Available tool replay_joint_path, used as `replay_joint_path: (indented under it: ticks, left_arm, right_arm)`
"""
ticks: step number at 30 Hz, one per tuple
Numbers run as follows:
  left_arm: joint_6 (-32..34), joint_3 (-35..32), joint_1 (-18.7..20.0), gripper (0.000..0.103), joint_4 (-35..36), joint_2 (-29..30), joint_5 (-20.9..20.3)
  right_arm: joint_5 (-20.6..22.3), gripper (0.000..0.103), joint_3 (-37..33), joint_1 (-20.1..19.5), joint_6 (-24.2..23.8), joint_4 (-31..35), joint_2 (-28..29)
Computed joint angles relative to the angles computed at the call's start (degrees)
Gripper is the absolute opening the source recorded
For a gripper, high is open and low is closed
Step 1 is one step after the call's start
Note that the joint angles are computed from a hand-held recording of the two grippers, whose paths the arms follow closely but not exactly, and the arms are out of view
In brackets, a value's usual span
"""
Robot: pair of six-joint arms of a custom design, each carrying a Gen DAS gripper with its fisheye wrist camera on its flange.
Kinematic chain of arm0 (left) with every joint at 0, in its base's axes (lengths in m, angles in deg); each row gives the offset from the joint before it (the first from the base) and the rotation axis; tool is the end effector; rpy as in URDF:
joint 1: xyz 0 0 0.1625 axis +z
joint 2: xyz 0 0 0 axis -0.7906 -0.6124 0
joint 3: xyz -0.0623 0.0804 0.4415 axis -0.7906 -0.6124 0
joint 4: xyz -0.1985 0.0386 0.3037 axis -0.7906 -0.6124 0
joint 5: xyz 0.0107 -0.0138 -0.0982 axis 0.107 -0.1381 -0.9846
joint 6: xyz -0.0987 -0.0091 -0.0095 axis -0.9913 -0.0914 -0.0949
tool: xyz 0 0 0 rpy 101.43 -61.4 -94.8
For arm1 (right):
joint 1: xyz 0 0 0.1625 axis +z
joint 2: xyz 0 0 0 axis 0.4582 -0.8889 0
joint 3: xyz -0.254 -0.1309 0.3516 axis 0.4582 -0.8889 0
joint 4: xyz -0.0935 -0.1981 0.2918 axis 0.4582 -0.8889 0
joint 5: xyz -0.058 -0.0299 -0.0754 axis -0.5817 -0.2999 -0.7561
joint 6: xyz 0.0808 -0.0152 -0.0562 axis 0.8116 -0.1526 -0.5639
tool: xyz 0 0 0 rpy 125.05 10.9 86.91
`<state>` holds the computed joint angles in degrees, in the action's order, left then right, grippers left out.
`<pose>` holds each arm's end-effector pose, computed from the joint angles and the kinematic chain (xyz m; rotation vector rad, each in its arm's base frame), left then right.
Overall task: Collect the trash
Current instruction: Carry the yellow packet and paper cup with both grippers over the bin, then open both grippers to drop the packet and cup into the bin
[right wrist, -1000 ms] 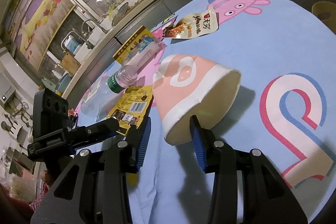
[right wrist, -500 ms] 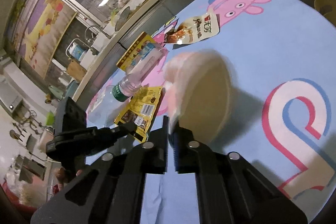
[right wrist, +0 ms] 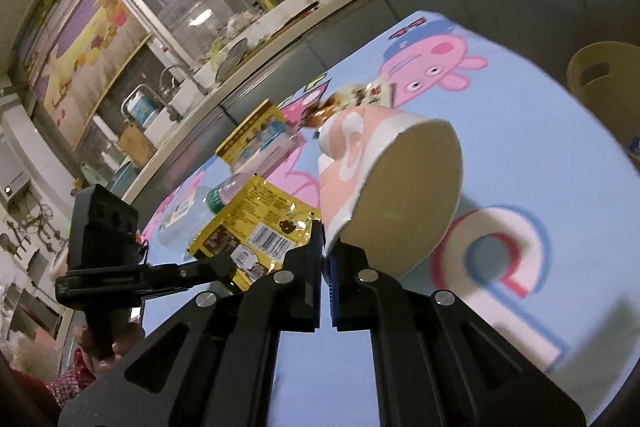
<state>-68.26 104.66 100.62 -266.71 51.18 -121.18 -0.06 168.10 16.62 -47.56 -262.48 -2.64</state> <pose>-0.2368 -0.4718 -0.0584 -0.7055 -2.9840 0.2772 -0.0923 -0.3437 0.2172 0.1101 -2.6535 1.3520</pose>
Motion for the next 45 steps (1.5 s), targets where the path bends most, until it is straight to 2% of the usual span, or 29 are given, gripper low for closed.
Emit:
replay_joint_path:
  ticks: [7, 14, 18, 22, 24, 28, 30, 31, 32, 33, 34, 36, 41, 45]
  left_arm:
    - [2.0, -5.6, -2.5, 0.000, 5.3, 1.8, 0.6]
    - [3.7, -15.6, -5.1, 0.000, 13.8, 5.7, 0.0]
    - [6.0, -24.9, -7.3, 0.000, 21.0, 9.8, -1.3]
    - [8.5, -35.7, -9.9, 0.000, 28.5, 15.1, -2.3]
    - [9.8, -42.6, -11.4, 0.000, 32.9, 18.6, -2.9]
    - [11.6, -54.7, -14.1, 0.001, 40.1, 25.3, -2.4]
    - [11.9, -61.5, -14.9, 0.012, 44.3, 29.1, -1.5]
    - [11.8, -65.4, -15.3, 0.037, 46.9, 31.3, -0.1]
    - [11.4, -67.2, -15.7, 0.055, 47.6, 32.6, 1.5]
    - [11.1, -68.0, -15.9, 0.056, 47.7, 33.3, 2.9]
    - [10.8, -68.8, -16.0, 0.054, 48.2, 33.9, 3.9]
    - [10.4, -67.7, -15.4, 0.053, 47.4, 33.4, 3.2]
    - [10.8, -56.3, -13.9, 0.054, 38.4, 28.0, 3.5]
    - [10.5, -45.1, -12.8, 0.054, 30.5, 22.6, 5.4]
  right_arm:
    - [3.7, 0.003, 0.4, -4.0, -0.7, 0.3, -2.9]
    - [7.4, 0.003, -0.5, -8.9, 0.3, 3.2, -8.3]
    - [10.8, 0.003, -1.5, -13.8, 2.8, 3.9, -12.9]
    - [14.4, 0.003, -4.1, -20.6, 6.7, 7.4, -19.9]
    - [14.8, 0.003, -5.9, -22.9, 7.9, 10.1, -22.8]
    - [13.7, 0.003, -10.4, -24.8, 8.9, 16.4, -26.4]
    - [11.4, 0.009, -13.2, -23.8, 8.5, 20.1, -27.1]
    - [9.2, 0.014, -14.8, -22.5, 8.1, 22.4, -27.1]
    - [7.0, 0.032, -16.2, -21.3, 8.2, 23.0, -26.5]
    - [4.9, 0.039, -17.0, -20.4, 9.4, 21.5, -25.3]
    - [5.0, 0.039, -17.1, -20.7, 9.6, 20.9, -24.7]
    - [5.9, 0.039, -16.8, -21.0, 10.2, 20.0, -23.9]
    - [9.5, 0.039, -13.8, -22.7, 11.3, 16.9, -21.7]
    - [11.2, 0.039, -10.5, -22.1, 10.3, 13.8, -19.5]
